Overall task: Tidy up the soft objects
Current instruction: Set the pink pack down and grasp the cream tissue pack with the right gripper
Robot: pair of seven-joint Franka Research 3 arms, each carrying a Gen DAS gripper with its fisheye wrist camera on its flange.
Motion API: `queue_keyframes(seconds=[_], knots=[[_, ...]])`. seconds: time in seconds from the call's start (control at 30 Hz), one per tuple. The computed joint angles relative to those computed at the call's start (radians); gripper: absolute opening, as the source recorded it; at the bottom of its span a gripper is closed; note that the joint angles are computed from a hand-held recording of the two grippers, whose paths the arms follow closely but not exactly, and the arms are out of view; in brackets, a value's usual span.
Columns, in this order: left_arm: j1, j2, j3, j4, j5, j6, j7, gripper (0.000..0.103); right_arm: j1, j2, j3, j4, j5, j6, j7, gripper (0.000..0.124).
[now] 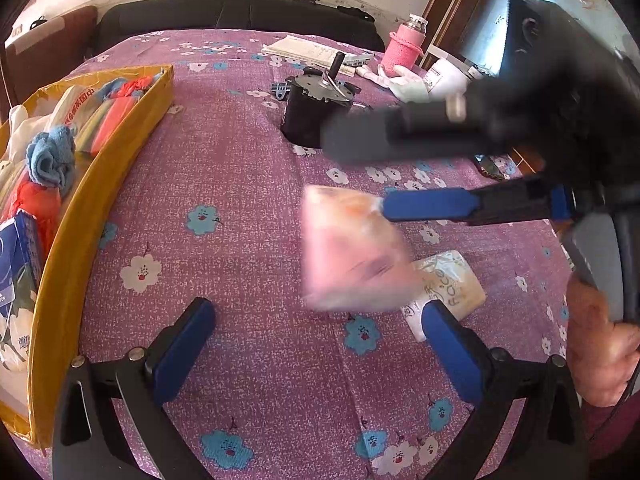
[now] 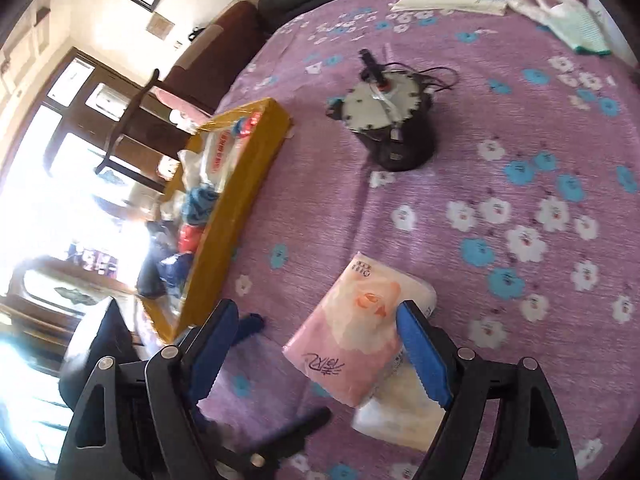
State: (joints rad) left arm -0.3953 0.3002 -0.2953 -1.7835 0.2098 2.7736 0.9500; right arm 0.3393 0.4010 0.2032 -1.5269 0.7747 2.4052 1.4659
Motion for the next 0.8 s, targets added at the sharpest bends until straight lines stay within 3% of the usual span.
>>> queue_keyframes(seconds=[0.07, 0.1, 0.2, 0.3, 0.43, 0.53, 0.7, 0.8], knots=[[0.008, -0.004, -0.007, -0.011, -0.016, 0.016, 0.008, 0.103, -0.007, -0.025, 0.009, -0.041, 0.056, 0.061, -0.01, 0.086], [0.011, -0.005, -0.009, -0.014, -0.023, 0.022, 0.012, 0.103, 0.012, -0.051, -0.009, -0.075, 0.003, 0.098, 0.017, 0.086], [0.015, -0.006, -0.012, -0.02, -0.034, 0.034, 0.017, 0.103, 0.126, -0.162, -0.125, -0.216, -0.384, 0.189, 0.242, 0.085], [0.019, -0.008, -0.015, -0.026, -0.046, 0.047, 0.022, 0.103, 0.138, -0.257, -0.145, -0.331, -0.602, 0.184, 0.345, 0.085], [0.044, -0.015, -0.036, -0.051, -0.098, 0.089, 0.049, 0.103, 0.115, -0.354, -0.106, -0.451, -0.756, 0.212, 0.269, 0.085], [0.049, -0.018, -0.041, -0.06, -0.118, 0.106, 0.056, 0.103, 0.098, -0.372, -0.084, -0.494, -0.782, 0.244, 0.144, 0.088], [0.036, -0.018, -0.029, -0.059, -0.105, 0.107, 0.037, 0.103, 0.12, -0.257, -0.071, -0.376, -0.879, 0.174, 0.061, 0.088], [0.043, -0.023, -0.035, -0.07, -0.116, 0.121, 0.039, 0.103, 0.135, -0.194, -0.074, -0.308, -0.862, 0.148, 0.025, 0.088]])
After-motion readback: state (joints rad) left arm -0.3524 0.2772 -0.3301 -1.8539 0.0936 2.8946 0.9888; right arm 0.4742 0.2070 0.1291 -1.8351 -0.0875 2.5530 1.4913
